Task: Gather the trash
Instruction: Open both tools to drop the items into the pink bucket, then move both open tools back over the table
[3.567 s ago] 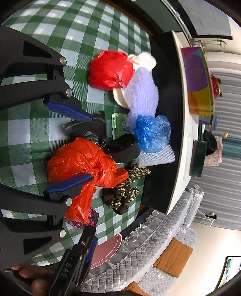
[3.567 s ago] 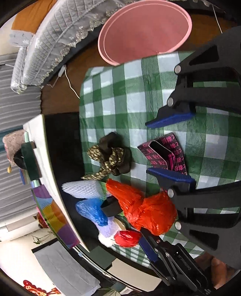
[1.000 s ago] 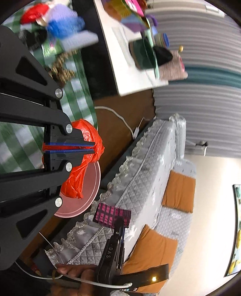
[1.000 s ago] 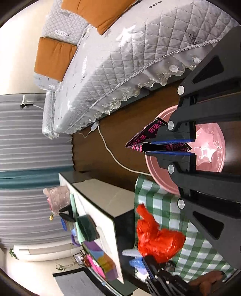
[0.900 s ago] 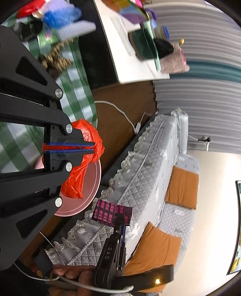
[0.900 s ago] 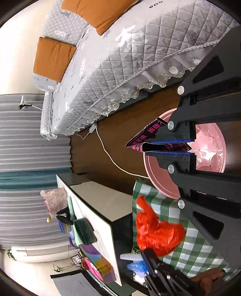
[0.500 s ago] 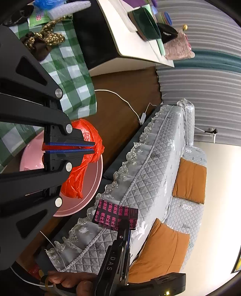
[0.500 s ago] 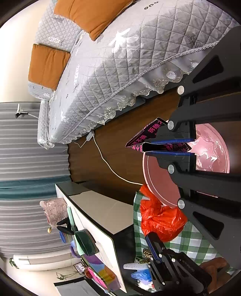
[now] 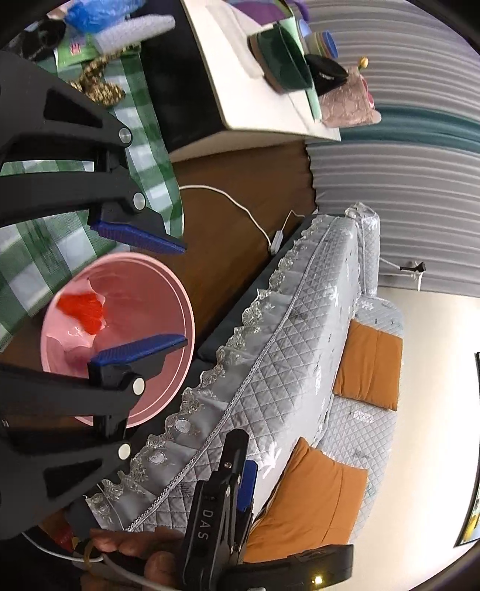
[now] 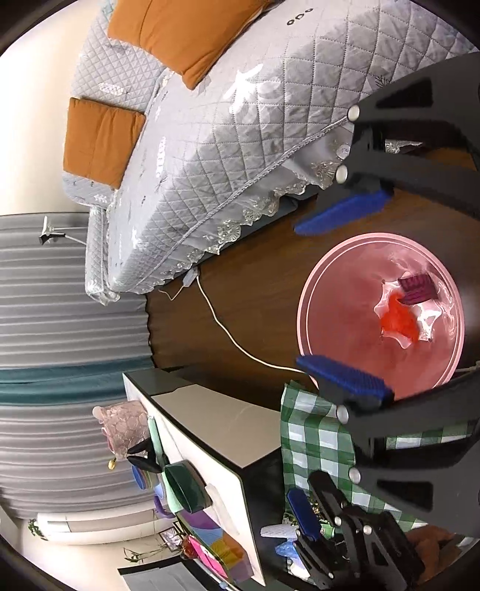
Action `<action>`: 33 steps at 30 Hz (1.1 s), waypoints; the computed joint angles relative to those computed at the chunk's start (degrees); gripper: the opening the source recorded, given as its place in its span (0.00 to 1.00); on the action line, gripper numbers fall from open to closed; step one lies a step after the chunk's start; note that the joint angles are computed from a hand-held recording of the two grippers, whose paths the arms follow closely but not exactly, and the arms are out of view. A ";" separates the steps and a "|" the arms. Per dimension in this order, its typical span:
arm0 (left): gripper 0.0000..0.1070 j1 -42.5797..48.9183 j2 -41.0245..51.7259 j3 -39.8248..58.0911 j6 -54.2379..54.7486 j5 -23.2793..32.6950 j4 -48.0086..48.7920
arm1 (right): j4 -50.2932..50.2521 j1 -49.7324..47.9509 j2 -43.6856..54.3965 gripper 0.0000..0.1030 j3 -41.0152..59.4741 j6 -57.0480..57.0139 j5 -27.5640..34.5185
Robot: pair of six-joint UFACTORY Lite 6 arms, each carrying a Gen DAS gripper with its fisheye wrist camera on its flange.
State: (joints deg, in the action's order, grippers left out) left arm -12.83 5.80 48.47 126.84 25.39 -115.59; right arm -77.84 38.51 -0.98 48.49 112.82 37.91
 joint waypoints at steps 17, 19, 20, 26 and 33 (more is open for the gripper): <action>0.43 26.00 -20.94 -10.69 -19.32 11.10 29.04 | 4.91 13.35 8.15 0.95 14.74 -3.76 8.14; 0.43 31.36 -22.09 -11.04 -19.71 14.24 31.51 | 5.65 15.05 9.38 0.95 16.76 -4.14 8.54; 0.43 33.06 -22.31 -11.15 -19.55 15.21 32.08 | 5.49 15.58 9.54 0.95 17.26 -3.75 8.42; 0.43 47.59 -21.43 -10.16 -17.44 23.52 35.59 | 6.15 19.04 13.70 0.95 25.13 -3.29 10.09; 0.43 59.51 -15.84 -11.21 -8.14 26.96 34.48 | 5.34 21.17 24.34 0.70 35.84 -5.10 8.85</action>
